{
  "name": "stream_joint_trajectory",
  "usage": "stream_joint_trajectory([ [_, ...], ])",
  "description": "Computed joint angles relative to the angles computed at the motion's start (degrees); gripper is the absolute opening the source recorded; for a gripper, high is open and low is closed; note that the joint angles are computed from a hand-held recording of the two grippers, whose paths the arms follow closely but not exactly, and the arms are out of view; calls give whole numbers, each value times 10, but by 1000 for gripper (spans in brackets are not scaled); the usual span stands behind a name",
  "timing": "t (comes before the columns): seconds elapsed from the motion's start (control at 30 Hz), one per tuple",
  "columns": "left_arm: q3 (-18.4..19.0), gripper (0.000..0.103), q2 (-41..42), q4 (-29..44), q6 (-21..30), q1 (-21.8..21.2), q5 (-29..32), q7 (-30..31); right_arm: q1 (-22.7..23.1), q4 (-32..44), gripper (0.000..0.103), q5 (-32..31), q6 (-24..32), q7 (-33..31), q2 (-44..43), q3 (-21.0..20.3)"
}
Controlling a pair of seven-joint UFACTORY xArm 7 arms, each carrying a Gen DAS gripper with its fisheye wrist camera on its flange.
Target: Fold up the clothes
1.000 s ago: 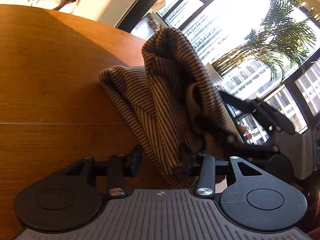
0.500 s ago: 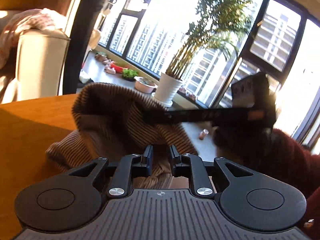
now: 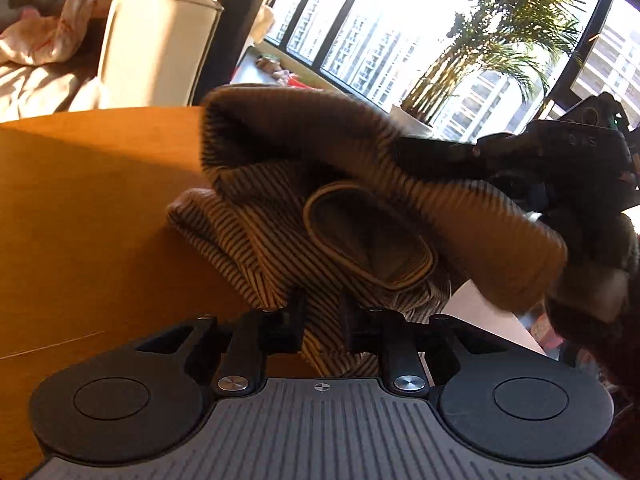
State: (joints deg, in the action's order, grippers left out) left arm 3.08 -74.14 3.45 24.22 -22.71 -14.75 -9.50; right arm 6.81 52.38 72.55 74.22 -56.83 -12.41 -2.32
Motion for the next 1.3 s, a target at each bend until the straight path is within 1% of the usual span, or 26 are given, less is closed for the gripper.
stream_joint_trajectory([
  [0.07,-5,20,-10,-4,4,9,-28,23,11,-1,3,-11,5,6,12,13],
  [0.1,-2,20,-15,-7,5,10,-33,29,16,-2,3,-16,2,14,20,21],
  [0.13,2,20,-20,-10,6,11,-34,33,22,-5,3,-23,-12,18,24,30],
  [0.2,12,22,-47,-11,37,22,-17,26,34,-16,0,-31,-51,1,19,45],
  [0.23,21,28,-64,-12,55,27,-2,19,41,-23,0,-35,-73,-15,8,51],
  [0.33,30,32,-120,-13,113,62,11,10,51,-33,4,-21,-81,-70,-26,35],
  [0.37,16,32,-136,-13,125,80,-8,-8,51,-34,6,-12,-77,-88,-37,26],
  [0.4,-2,32,-129,-4,112,85,-39,-2,49,-35,12,-2,-79,-107,-50,17],
  [0.43,-6,32,-108,7,78,74,-54,3,45,-37,17,4,-99,-124,-64,12],
  [0.5,-7,32,-89,18,7,46,-60,10,41,-43,36,8,-172,-152,-87,16],
  [0.6,-9,32,1,47,-145,-29,-65,20,39,-56,42,-20,-316,-159,-103,38],
  [0.63,-7,38,35,61,-182,-49,-60,16,40,-62,43,-31,-347,-158,-104,41],
  [0.7,-4,44,89,68,-192,-41,-19,-19,45,-71,59,-52,-367,-149,-102,33],
  [0.77,0,43,142,80,-189,-30,29,-62,55,-82,63,-64,-360,-146,-102,16],
  [0.83,-15,36,172,80,-172,-3,24,-76,68,-96,66,-70,-343,-158,-106,-4],
  [0.87,-15,33,175,70,-159,9,37,-98,73,-108,74,-72,-338,-170,-111,-8],
  [0.9,-16,25,169,55,-157,20,40,-106,78,-122,80,-80,-334,-183,-118,-10],
  [0.93,-15,18,166,42,-168,25,41,-111,90,-143,81,-94,-350,-201,-132,-8],
  [0.97,0,17,160,32,-183,17,24,-102,94,-170,86,-92,-389,-235,-150,12],
  [1.0,26,15,155,26,-188,6,31,-112,107,-198,89,-76,-438,-279,-170,29],
  [1.03,43,12,151,26,-185,3,28,-113,124,-211,89,-70,-464,-299,-182,29],
  [1.1,34,10,137,30,-161,20,30,-123,134,-204,90,-96,-451,-268,-183,15],
  [1.13,5,12,122,34,-137,41,20,-126,133,-196,90,-111,-433,-245,-181,5],
  [1.17,-8,17,113,42,-119,52,30,-140,131,-181,90,-125,-405,-218,-175,-13],
  [1.23,-45,47,76,49,-73,71,16,-157,125,-154,90,-134,-373,-187,-163,-39],
  [1.3,-83,67,56,65,-29,89,-6,-169,114,-131,96,-132,-376,-172,-146,-49],
])
